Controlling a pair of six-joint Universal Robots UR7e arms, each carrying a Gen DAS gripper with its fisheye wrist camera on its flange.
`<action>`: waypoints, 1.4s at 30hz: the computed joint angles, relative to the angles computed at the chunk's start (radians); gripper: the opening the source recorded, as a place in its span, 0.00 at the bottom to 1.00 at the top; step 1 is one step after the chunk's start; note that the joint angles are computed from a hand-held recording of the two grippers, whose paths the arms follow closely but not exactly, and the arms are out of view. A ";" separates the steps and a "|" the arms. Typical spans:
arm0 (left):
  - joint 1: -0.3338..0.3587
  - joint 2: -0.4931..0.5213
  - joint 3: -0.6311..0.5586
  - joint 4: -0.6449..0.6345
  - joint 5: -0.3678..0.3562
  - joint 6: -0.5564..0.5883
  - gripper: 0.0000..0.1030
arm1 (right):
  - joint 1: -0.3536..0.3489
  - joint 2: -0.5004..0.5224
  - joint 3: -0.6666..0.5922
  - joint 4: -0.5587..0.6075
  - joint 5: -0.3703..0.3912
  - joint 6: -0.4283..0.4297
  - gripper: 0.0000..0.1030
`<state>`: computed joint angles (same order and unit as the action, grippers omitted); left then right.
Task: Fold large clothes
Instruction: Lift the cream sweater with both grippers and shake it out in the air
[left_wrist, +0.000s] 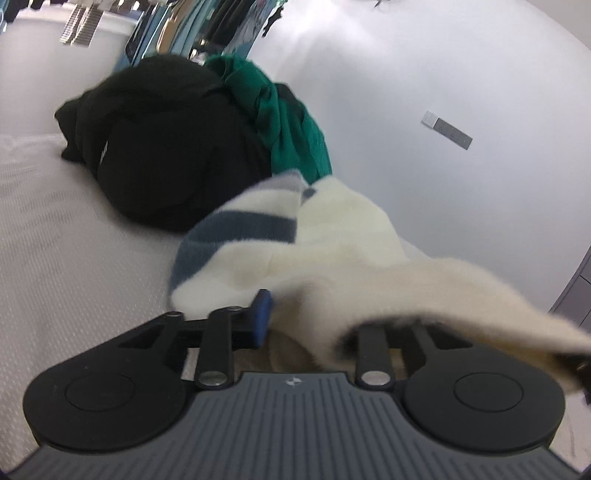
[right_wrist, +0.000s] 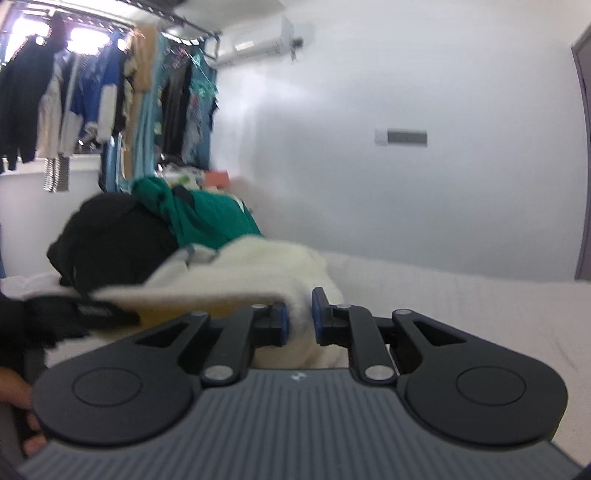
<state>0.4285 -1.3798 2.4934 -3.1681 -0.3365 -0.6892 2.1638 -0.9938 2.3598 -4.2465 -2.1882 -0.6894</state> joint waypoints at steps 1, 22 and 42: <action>-0.006 0.000 0.002 -0.004 0.005 0.003 0.25 | -0.004 0.000 0.000 0.010 -0.009 0.009 0.17; -0.079 -0.020 0.045 -0.056 0.025 0.033 0.20 | -0.063 -0.009 0.013 0.176 -0.184 0.298 0.30; -0.396 -0.076 -0.272 -0.243 0.099 0.554 0.17 | 0.372 -0.216 -0.343 0.236 -0.331 -0.163 0.21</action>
